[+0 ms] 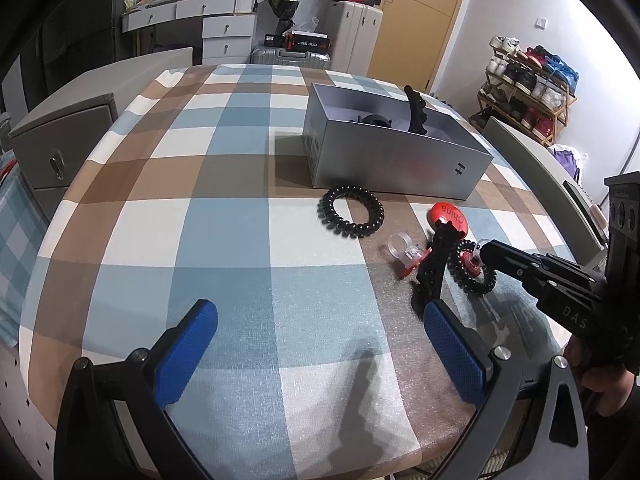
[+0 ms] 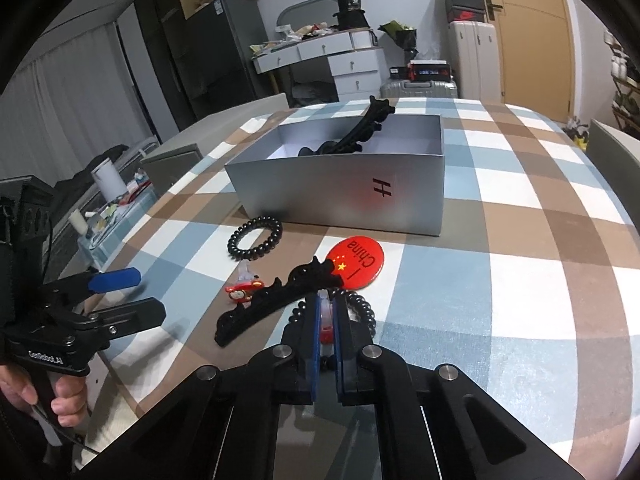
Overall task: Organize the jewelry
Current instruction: 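Grasp the black coil hair tie with clear charm using the right tool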
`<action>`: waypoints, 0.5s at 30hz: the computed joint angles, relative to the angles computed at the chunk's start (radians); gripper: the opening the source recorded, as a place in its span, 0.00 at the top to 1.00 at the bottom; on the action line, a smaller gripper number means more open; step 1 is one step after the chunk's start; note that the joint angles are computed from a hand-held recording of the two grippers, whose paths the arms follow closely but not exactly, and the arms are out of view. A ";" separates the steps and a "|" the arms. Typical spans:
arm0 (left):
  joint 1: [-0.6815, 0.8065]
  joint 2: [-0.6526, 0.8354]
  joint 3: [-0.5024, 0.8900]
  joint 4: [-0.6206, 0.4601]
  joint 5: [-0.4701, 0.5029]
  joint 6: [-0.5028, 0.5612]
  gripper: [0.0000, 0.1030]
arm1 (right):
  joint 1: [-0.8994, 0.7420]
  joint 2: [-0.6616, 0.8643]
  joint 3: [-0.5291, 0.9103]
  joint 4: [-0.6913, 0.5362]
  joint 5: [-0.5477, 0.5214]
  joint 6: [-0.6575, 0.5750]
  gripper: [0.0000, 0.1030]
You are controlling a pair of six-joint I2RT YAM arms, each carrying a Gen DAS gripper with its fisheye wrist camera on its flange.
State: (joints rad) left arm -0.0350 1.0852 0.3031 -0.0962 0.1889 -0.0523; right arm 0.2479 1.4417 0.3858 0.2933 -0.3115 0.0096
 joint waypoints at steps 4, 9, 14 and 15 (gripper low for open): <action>0.004 0.011 0.008 -0.004 0.004 -0.007 0.02 | -0.007 -0.025 -0.011 0.007 -0.012 0.004 0.95; 0.018 0.055 0.044 -0.012 0.064 -0.019 0.02 | -0.026 -0.065 -0.032 0.018 -0.033 0.015 0.95; -0.018 0.097 0.086 -0.008 0.072 -0.042 0.02 | -0.041 -0.100 -0.052 0.020 -0.048 0.006 0.95; -0.032 0.106 0.094 -0.003 0.067 -0.050 0.02 | -0.045 -0.104 -0.057 0.021 -0.052 0.004 0.95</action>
